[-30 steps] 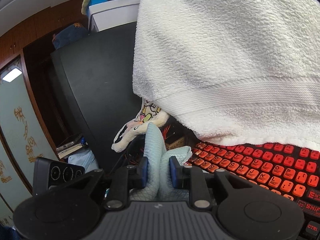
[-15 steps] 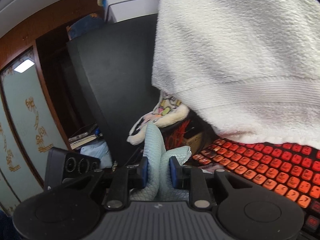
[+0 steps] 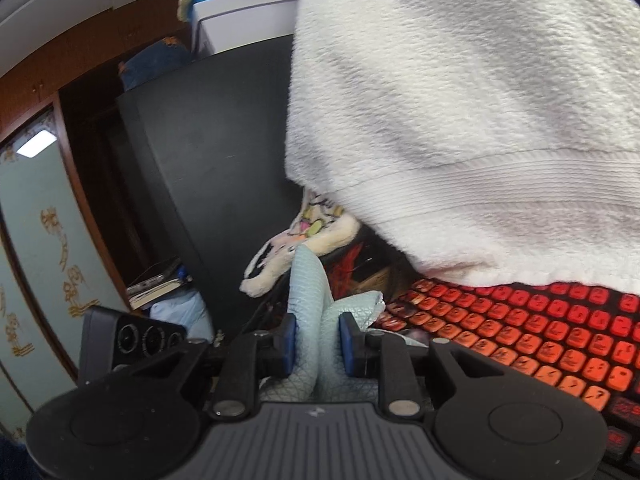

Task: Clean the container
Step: 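Wipe the jug rim and wall with the right gripper's cloth, then rub the right gripper's cloth back and forth on the jug wall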

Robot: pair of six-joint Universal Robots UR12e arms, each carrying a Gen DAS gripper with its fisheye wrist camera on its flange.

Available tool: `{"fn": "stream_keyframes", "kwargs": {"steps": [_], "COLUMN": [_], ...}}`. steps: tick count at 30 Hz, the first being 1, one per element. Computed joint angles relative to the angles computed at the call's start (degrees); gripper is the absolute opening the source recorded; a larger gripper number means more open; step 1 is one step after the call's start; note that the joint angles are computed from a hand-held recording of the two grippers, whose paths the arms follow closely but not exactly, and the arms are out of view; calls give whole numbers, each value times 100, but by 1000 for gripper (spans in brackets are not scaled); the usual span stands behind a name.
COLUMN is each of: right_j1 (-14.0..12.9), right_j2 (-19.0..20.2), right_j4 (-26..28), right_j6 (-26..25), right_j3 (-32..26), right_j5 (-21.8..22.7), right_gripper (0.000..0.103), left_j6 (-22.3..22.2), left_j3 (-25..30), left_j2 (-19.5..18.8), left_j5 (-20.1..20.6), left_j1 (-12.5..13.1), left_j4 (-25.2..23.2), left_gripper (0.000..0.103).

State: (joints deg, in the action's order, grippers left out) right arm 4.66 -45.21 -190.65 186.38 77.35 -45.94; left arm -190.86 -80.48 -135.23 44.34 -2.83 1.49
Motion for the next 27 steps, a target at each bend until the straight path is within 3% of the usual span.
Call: {"fn": "stream_keyframes", "kwargs": {"steps": [7,14,19,27], "right_j1": [-5,-62,-44,16], "right_j2": [-12,-10,-21,-1], "right_j4": [93,-161,-175,59], "right_j6": [-143,290,317,-78], "right_j3": [-1,36,48,-7], "right_j5": [159,-293,-407,88], "right_gripper": [22,21,22,22], "left_j6": [3,9,12,15], "left_j3": [7,-1,-4,-9], "left_j2": [-2,5,9,14], "left_j5": [-1,-7,-9,-12], "left_j1": [0,5,8,11], "left_j4": [-4,-4,-8,-9], "left_gripper": [62,62,62,62]}}
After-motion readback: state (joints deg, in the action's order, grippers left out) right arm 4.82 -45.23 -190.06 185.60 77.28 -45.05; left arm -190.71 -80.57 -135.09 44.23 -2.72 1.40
